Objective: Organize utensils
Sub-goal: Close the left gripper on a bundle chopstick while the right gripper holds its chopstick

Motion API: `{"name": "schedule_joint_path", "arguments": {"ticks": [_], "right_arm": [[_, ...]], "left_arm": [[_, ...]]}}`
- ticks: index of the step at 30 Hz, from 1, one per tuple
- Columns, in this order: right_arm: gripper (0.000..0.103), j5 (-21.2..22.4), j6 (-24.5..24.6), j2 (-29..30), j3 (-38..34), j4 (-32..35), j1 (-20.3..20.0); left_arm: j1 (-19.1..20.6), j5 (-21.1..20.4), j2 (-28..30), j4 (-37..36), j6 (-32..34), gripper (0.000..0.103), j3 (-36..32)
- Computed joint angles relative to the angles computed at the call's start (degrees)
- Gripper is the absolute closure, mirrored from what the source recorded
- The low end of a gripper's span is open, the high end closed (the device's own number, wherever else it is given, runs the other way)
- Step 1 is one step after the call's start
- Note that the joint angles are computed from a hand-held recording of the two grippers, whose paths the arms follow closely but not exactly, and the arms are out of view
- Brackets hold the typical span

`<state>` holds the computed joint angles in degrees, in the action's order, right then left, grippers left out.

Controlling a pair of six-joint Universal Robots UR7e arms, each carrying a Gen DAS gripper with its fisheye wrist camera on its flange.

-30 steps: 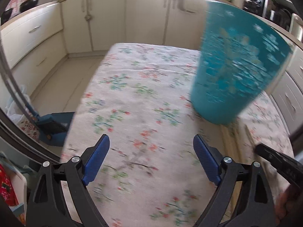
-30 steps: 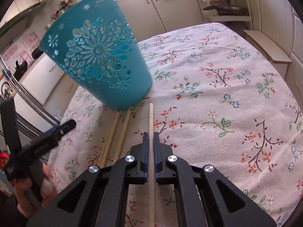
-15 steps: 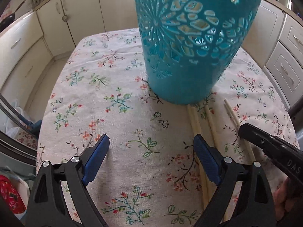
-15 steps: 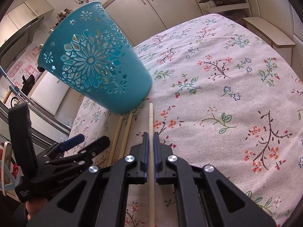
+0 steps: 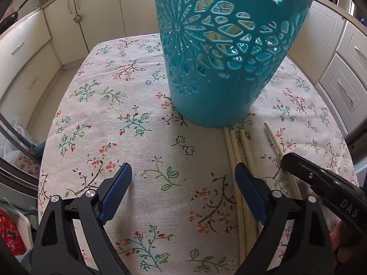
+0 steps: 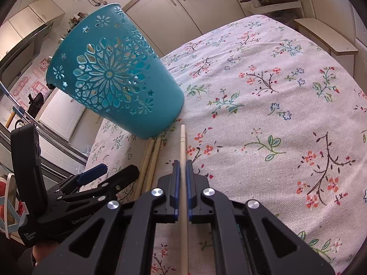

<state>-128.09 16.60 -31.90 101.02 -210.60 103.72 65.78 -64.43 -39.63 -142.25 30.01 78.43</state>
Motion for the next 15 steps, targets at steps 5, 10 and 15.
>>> {"name": "schedule_joint_path", "arguments": {"ticks": [5,10,15], "right_arm": [[0.097,-0.06,-0.07,0.11,-0.15,0.02,-0.04],[0.097,-0.06,-0.03,0.12,-0.14,0.01,-0.03],[0.097,-0.08,0.02,0.18,-0.28,0.14,-0.02]], "left_arm": [[-0.11,-0.14,0.3,0.01,0.46,0.016,-0.06],[-0.47,1.33,1.05,-0.38,0.7,0.016,-0.29],[-0.69,2.24,1.81,-0.83,0.94,0.016,-0.89]]}}
